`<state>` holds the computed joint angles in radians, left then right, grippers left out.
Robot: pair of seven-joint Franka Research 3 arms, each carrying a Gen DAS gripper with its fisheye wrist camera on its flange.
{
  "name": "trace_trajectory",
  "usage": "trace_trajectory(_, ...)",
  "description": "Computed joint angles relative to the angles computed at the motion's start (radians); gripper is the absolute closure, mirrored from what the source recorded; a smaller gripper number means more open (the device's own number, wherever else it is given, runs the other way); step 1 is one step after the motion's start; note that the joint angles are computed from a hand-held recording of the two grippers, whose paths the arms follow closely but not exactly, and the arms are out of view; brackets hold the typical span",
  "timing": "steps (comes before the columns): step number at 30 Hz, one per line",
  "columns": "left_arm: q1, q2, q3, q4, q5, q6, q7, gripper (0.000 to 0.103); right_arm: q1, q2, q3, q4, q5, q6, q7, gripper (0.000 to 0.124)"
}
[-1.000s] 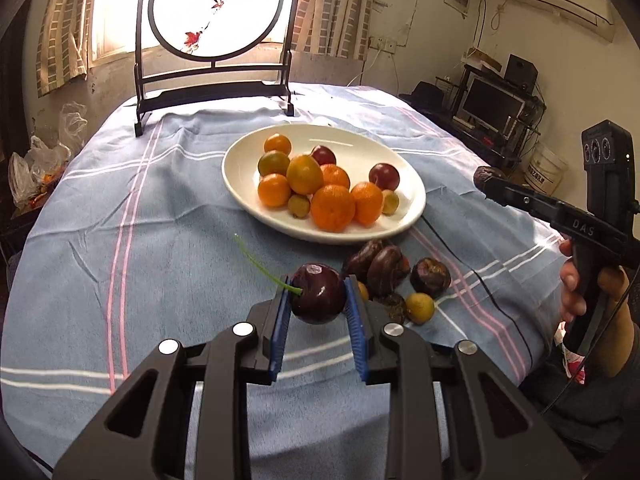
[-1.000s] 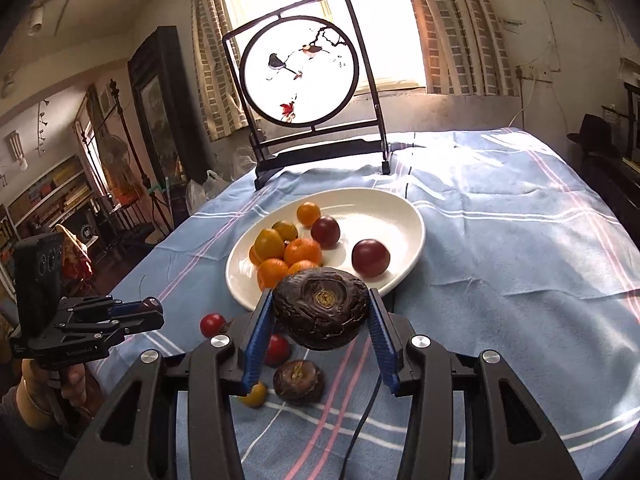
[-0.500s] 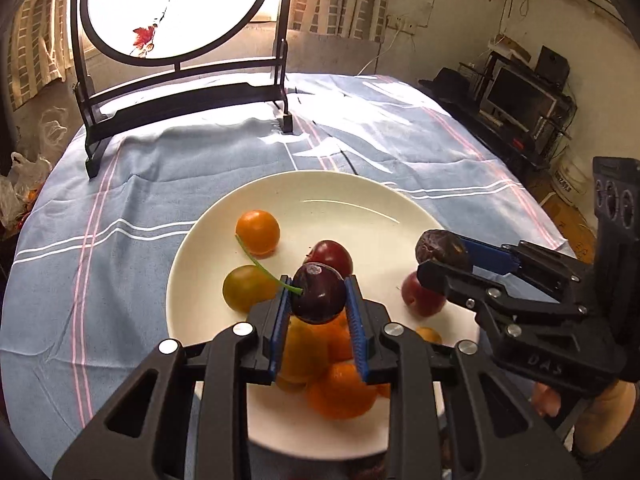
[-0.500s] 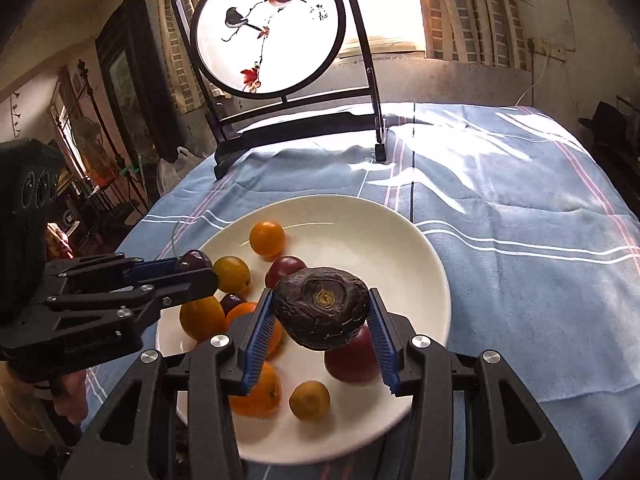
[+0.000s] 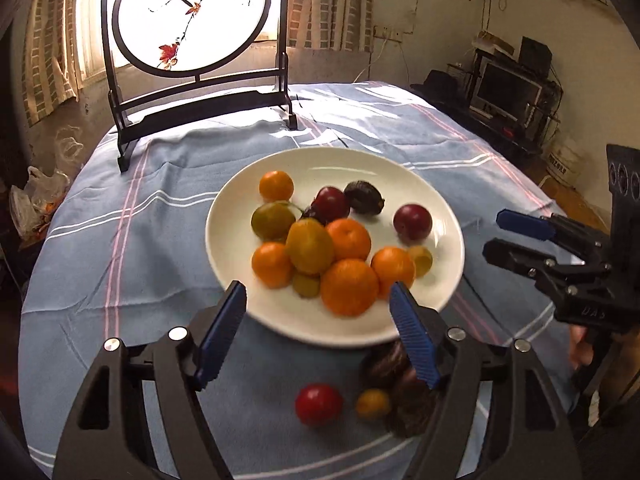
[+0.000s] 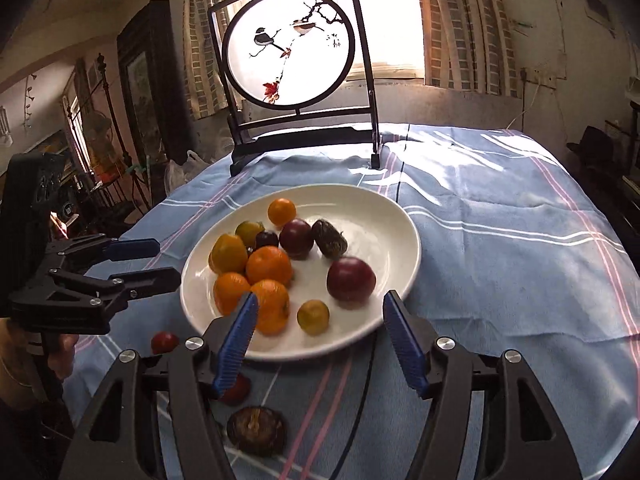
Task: Organize fruits
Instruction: 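Grasp another dried fruit with the right tool while the left tool grasps a red tomato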
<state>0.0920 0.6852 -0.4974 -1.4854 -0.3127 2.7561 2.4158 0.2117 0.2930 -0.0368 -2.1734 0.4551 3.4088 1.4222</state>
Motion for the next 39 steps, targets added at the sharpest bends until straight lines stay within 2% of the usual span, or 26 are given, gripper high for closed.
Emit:
trace_trajectory(3,0.026,-0.046,0.018,-0.117,0.023,0.084,0.029,0.03,-0.064,-0.042,0.078,-0.108,-0.042,0.043,0.047,0.059)
trace_trajectory(5,0.044,-0.045,0.019,-0.136,0.032,0.088,0.017,0.03,-0.103,-0.054,0.119,-0.163,-0.09,0.085,0.1,0.059)
trace_trajectory(6,0.046,-0.038,0.024,-0.137,0.039,0.089,0.006,0.031,-0.099,-0.056,0.119,-0.183,-0.099,0.115,0.114,0.059)
trace_trajectory(7,0.048,-0.03,0.024,-0.137,0.047,0.096,0.001,0.035,-0.092,-0.058,0.114,-0.199,-0.103,0.147,0.124,0.059)
trace_trajectory(8,0.054,-0.02,0.015,-0.132,0.054,0.093,0.005,0.046,-0.096,-0.061,0.117,-0.215,-0.126,0.187,0.145,0.058)
trace_trajectory(9,0.078,-0.009,-0.018,-0.13,0.043,0.096,0.024,0.048,-0.09,-0.061,0.112,-0.222,-0.132,0.208,0.154,0.057)
trace_trajectory(11,0.081,0.007,-0.03,-0.097,0.038,0.052,0.005,0.055,-0.06,-0.058,0.087,-0.212,-0.1,0.186,0.135,0.057)
trace_trajectory(13,0.094,0.011,-0.053,-0.083,0.016,0.01,0.016,0.056,-0.065,-0.06,0.088,-0.216,-0.117,0.188,0.15,0.057)
trace_trajectory(17,0.104,-0.015,-0.072,-0.141,-0.012,0.032,0.073,0.056,-0.123,-0.059,0.115,-0.224,-0.218,0.189,0.247,0.057)
trace_trajectory(20,0.112,-0.013,-0.078,-0.144,-0.034,-0.004,0.098,0.068,-0.16,-0.057,0.128,-0.225,-0.291,0.19,0.317,0.057)
trace_trajectory(22,0.104,-0.015,-0.066,-0.155,-0.039,0.015,0.117,0.068,-0.17,-0.056,0.13,-0.226,-0.326,0.194,0.345,0.057)
trace_trajectory(24,0.106,-0.013,-0.059,-0.139,-0.051,-0.022,0.113,0.071,-0.17,-0.055,0.126,-0.227,-0.343,0.198,0.358,0.057)
trace_trajectory(27,0.058,0.01,0.0,-0.075,-0.032,-0.105,0.065,0.072,-0.168,-0.054,0.121,-0.226,-0.362,0.199,0.369,0.057)
trace_trajectory(30,0.017,0.012,0.038,-0.065,-0.01,-0.092,0.045,0.072,-0.163,-0.053,0.116,-0.225,-0.367,0.201,0.368,0.057)
trace_trajectory(32,0.01,0.014,0.043,-0.06,-0.005,-0.088,0.041,0.072,-0.171,-0.052,0.121,-0.22,-0.391,0.185,0.373,0.057)
trace_trajectory(35,0.029,0.011,0.025,-0.074,-0.03,-0.064,0.048,0.075,-0.261,-0.052,0.189,-0.197,-0.55,0.101,0.428,0.057)
trace_trajectory(36,0.051,0.005,0.003,-0.09,-0.053,-0.039,0.064,0.075,-0.262,-0.051,0.187,-0.183,-0.603,0.064,0.446,0.057)
trace_trajectory(37,0.076,-0.006,-0.022,-0.111,-0.08,-0.022,0.081,0.075,-0.228,-0.051,0.166,-0.171,-0.587,0.029,0.414,0.057)
trace_trajectory(38,0.099,-0.012,-0.043,-0.121,-0.106,-0.021,0.093,0.075,-0.16,-0.052,0.122,-0.161,-0.506,0.004,0.333,0.057)
trace_trajectory(39,0.121,-0.021,-0.062,-0.135,-0.132,-0.019,0.108,0.075,-0.122,-0.051,0.102,-0.152,-0.449,-0.018,0.271,0.058)
